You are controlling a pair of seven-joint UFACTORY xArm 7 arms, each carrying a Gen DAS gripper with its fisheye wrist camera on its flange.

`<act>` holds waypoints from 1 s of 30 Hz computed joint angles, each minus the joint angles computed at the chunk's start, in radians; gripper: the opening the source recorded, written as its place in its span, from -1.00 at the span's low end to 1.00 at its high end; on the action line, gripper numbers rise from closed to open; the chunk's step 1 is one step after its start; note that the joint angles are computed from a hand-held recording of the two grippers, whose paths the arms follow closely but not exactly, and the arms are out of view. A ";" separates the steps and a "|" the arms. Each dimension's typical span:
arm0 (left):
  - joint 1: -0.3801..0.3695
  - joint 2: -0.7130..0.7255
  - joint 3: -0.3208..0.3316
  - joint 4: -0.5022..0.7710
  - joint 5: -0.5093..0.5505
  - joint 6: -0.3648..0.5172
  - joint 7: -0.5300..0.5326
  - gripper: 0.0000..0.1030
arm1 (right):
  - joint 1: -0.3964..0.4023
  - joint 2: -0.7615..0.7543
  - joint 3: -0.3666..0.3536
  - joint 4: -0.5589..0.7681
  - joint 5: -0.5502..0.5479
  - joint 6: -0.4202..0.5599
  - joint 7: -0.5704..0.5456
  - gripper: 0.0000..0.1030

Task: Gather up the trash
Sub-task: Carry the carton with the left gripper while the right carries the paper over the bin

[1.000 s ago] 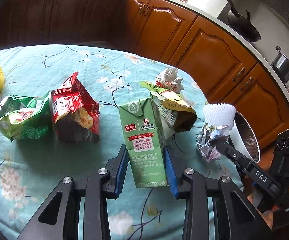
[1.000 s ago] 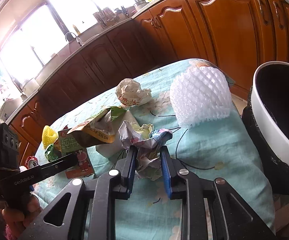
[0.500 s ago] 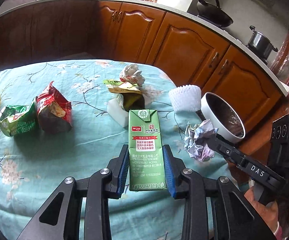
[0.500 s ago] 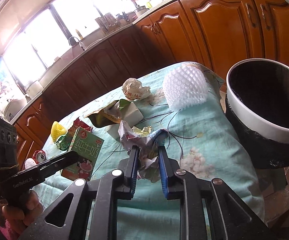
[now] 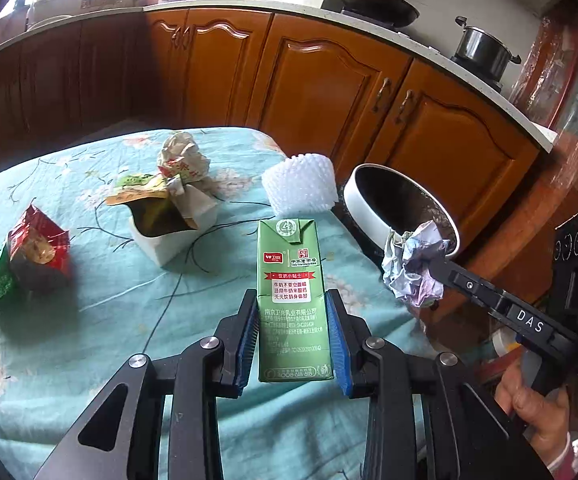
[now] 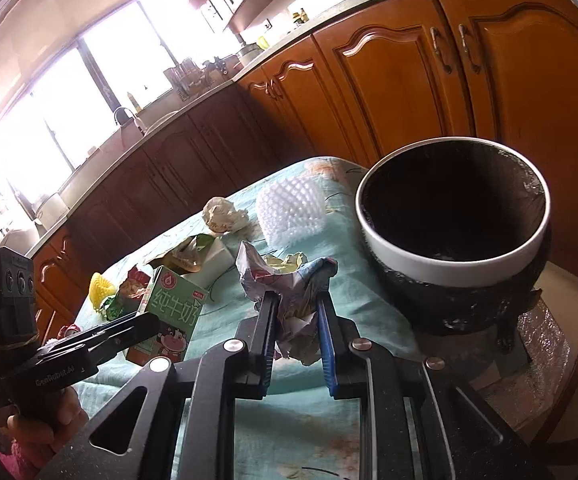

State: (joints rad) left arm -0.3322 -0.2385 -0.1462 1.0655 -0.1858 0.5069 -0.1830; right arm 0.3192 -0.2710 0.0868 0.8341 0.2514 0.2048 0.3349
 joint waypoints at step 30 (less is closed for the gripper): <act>-0.097 0.534 -0.048 0.654 0.113 0.140 0.041 -0.39 | -0.190 -0.025 -0.055 -0.016 -0.112 -0.001 0.044 -0.62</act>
